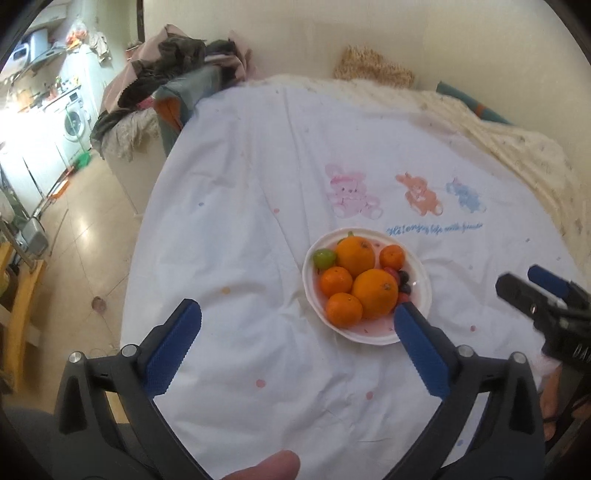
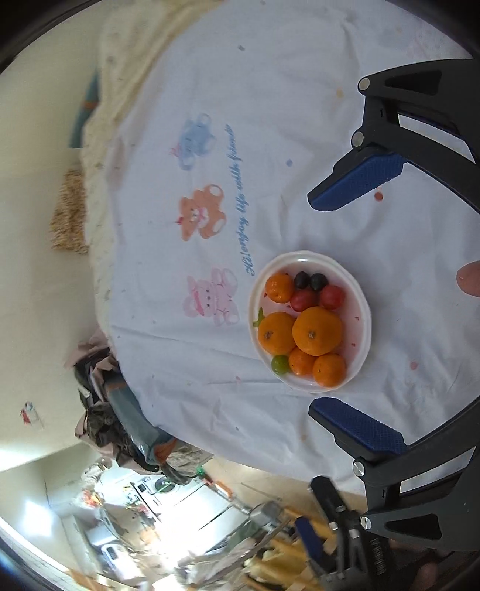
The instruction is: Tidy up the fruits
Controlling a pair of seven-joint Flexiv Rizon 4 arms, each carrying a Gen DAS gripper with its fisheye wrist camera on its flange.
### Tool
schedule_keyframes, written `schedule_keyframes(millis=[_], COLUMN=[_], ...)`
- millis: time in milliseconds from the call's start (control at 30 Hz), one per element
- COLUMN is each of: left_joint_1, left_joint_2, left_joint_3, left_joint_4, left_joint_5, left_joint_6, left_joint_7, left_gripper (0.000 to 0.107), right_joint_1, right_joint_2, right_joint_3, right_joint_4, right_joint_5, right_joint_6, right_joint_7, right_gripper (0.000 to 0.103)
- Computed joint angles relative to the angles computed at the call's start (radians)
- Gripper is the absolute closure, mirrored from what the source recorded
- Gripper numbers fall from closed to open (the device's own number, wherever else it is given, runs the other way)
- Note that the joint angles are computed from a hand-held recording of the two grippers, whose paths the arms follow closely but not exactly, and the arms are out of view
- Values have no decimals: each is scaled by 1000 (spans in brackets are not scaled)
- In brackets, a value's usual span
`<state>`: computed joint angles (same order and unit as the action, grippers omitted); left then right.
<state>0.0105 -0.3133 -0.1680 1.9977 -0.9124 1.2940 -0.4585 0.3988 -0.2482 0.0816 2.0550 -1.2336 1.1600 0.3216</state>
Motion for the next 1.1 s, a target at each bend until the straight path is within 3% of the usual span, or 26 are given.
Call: schedule_keyframes(millis=[100,167,267,433,667,1100], left_joint_1=[10,-1,-37,-75,-73,-94], left_joint_2=[25,31,26,6,-3,13], left_joint_3=[-39,-34,-31,-32,-16,-6], left_joint_4=[35,44,59,48,55,58], left_joint_5=[-152,-196,-264,-321,-267,-357], left_joint_6=[38,23,78,125,106,93], left_joint_7=[111,156,230,269,238,299], left_gripper=[4,4,4,4,4,4], right_joint_1=[26,30,22,18,19,17], right_joint_2=[29,37,27,3,8,17], right_joint_3=[16,26,33,24,25,35], right_joint_4=[20,35,44,37,43,48], right_joint_5=[-22,-47,-53,-68,-84,-85], right_joint_6=[-82,-108,-99,-92,-115,-128], right_joint_7=[34,67,90,118,135,142], right_gripper=[0,0,0,0,0,0])
